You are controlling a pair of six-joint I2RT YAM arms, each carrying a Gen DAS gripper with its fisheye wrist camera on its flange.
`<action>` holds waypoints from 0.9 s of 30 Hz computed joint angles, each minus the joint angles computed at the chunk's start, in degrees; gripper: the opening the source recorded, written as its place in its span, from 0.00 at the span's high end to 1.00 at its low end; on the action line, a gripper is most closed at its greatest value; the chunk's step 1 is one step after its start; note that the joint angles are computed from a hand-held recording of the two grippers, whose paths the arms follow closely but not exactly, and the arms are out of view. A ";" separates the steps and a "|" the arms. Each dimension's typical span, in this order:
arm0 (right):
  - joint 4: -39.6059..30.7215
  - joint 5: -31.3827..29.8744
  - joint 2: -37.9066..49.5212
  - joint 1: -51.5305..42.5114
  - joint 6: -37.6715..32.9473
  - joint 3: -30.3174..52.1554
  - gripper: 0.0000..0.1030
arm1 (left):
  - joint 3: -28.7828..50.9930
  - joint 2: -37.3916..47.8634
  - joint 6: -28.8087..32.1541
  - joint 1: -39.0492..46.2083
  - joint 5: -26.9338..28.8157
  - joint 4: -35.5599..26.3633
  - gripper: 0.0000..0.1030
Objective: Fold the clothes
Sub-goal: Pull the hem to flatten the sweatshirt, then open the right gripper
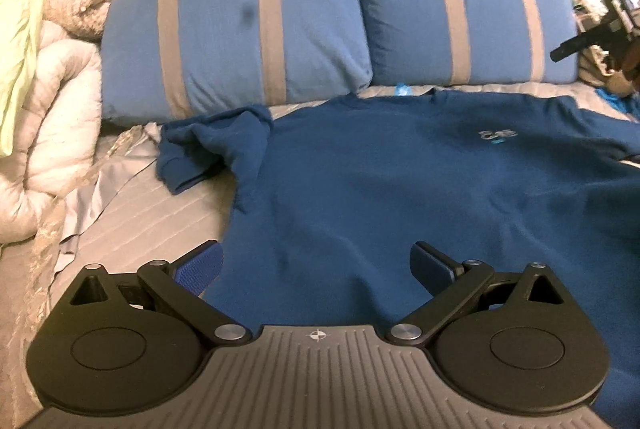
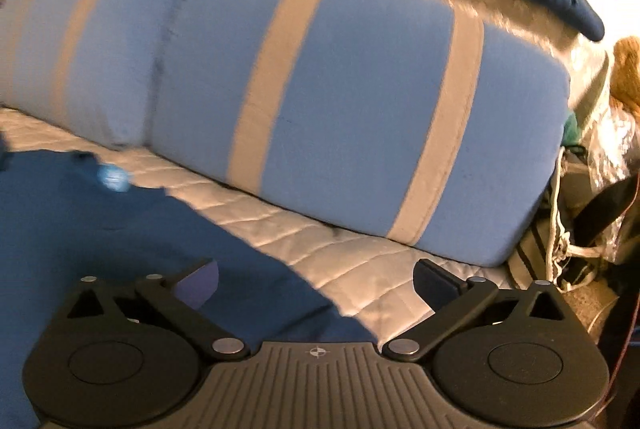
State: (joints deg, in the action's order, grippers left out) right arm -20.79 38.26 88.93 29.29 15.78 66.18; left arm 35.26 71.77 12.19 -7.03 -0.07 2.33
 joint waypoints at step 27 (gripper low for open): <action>2.53 -2.54 5.11 34.37 24.01 -1.62 0.00 | 18.44 8.76 -10.04 28.38 39.22 -18.66 0.00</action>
State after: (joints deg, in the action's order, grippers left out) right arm -18.27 35.73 94.04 63.66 39.79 64.56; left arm 53.69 80.54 2.14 21.35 39.15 -16.33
